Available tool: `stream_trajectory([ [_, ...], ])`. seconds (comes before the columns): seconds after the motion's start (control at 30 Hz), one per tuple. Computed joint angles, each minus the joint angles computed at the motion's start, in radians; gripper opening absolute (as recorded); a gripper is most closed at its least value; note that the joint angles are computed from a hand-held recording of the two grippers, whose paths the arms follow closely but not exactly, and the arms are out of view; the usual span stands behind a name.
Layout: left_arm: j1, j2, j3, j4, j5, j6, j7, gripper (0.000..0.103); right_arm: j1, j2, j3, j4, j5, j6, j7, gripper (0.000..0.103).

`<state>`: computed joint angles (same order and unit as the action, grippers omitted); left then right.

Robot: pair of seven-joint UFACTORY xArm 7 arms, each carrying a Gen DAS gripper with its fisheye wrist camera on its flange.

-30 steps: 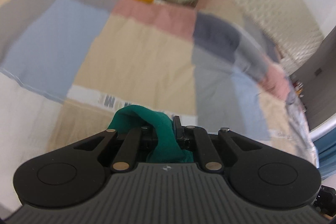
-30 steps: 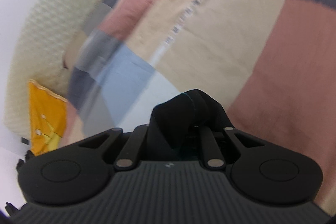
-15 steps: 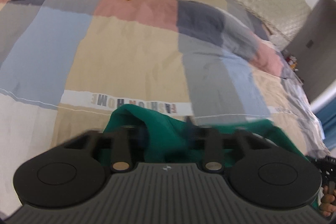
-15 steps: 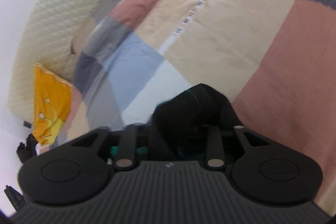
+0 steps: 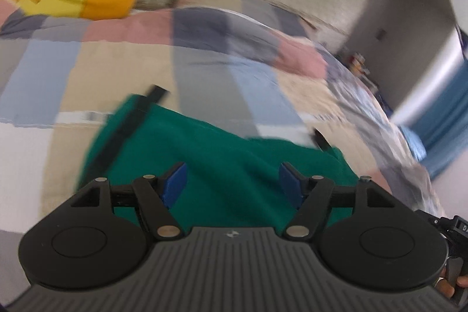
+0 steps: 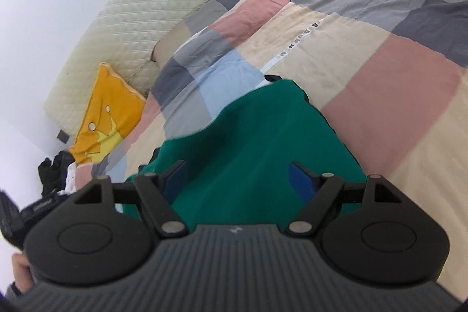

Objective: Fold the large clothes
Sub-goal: 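Open both grippers to release the folded hoodie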

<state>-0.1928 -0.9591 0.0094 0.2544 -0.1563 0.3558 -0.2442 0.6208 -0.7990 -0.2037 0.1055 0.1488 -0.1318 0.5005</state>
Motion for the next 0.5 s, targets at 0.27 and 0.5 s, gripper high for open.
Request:
stream_trajectory([
  [0.27, 0.091, 0.202, -0.367, 0.104, 0.155, -0.062, -0.262, 0.078, -0.193, -0.191, 0.230, -0.158, -0.037, 0.076, 0.058, 0.079],
  [0.5, 0.346, 0.475, -0.611, 0.290, 0.422, -0.079, -0.432, 0.078, -0.133, 0.017, 0.087, -0.138, -0.099, -0.122, 0.004, 0.078],
])
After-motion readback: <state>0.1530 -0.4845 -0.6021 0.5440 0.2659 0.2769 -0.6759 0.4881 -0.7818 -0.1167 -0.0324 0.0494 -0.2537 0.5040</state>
